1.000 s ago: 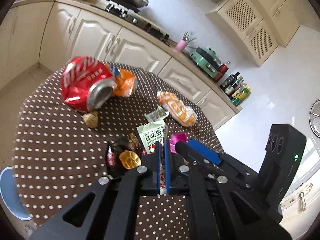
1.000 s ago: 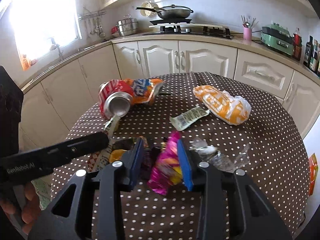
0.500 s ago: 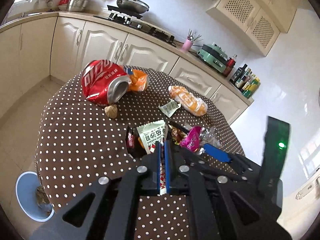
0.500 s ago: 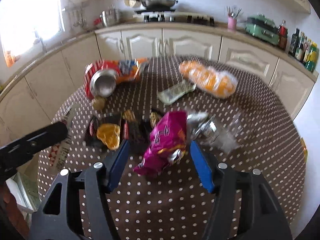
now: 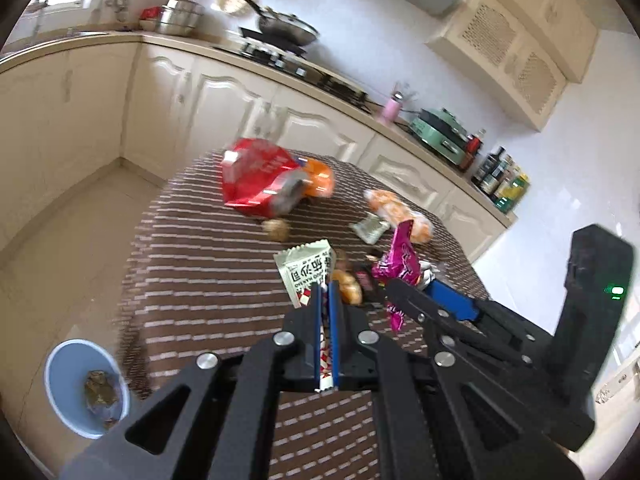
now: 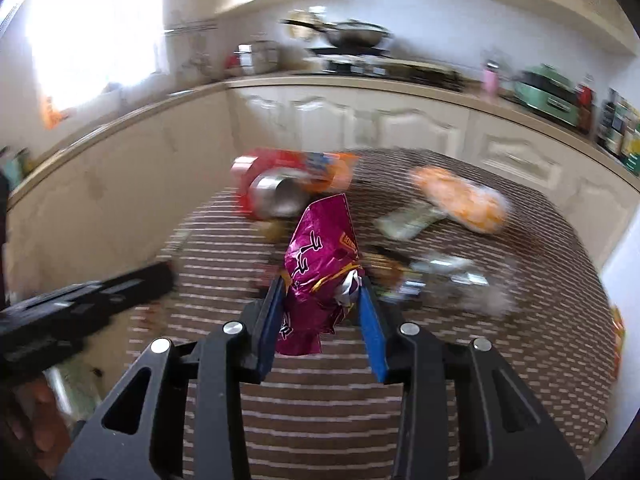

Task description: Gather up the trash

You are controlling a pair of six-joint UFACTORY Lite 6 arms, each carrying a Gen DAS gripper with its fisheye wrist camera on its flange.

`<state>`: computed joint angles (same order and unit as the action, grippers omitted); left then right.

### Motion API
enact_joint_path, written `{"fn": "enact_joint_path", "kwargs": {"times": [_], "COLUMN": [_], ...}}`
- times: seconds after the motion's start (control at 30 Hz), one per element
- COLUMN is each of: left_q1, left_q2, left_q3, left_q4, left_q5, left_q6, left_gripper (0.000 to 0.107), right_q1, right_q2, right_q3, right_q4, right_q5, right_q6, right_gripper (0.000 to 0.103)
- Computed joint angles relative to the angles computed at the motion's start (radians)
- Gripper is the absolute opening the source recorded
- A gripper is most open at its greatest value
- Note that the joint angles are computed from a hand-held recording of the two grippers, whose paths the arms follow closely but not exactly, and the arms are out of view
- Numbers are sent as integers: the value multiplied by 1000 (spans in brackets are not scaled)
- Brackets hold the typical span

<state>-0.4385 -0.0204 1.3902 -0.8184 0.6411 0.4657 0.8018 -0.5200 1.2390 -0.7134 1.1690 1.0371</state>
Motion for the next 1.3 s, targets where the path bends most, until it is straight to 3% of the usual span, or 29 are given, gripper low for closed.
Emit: {"fn": "enact_joint_path", "kwargs": {"times": [0.27, 0.43, 0.57, 0.9, 1.0, 1.17, 1.3], "left_q1": [462, 740, 845, 854, 846, 832, 833], "left_q2": [-185, -106, 36, 504, 635, 710, 737], "left_q3": [-198, -212, -194, 42, 176, 245, 246], "left_q4": [-92, -125, -104, -49, -16, 19, 47], "left_q5": [152, 239, 191, 106, 130, 116, 88], "left_q6": [219, 368, 433, 410, 371, 330, 298], "left_gripper": [3, 3, 3, 3, 4, 20, 31], "right_q1": [163, 155, 158, 92, 65, 33, 33], "right_q2": [421, 734, 982, 1413, 1538, 1628, 1628], "right_q3": [281, 522, 747, 1107, 1255, 1346, 1305], "right_q4": [14, 113, 194, 387, 444, 479, 492], "right_q5": [-189, -305, -311, -288, -235, -213, -241], "right_q6": [44, -33, -119, -269, -316, -351, -346], "right_gripper": [35, 35, 35, 35, 35, 35, 35]}}
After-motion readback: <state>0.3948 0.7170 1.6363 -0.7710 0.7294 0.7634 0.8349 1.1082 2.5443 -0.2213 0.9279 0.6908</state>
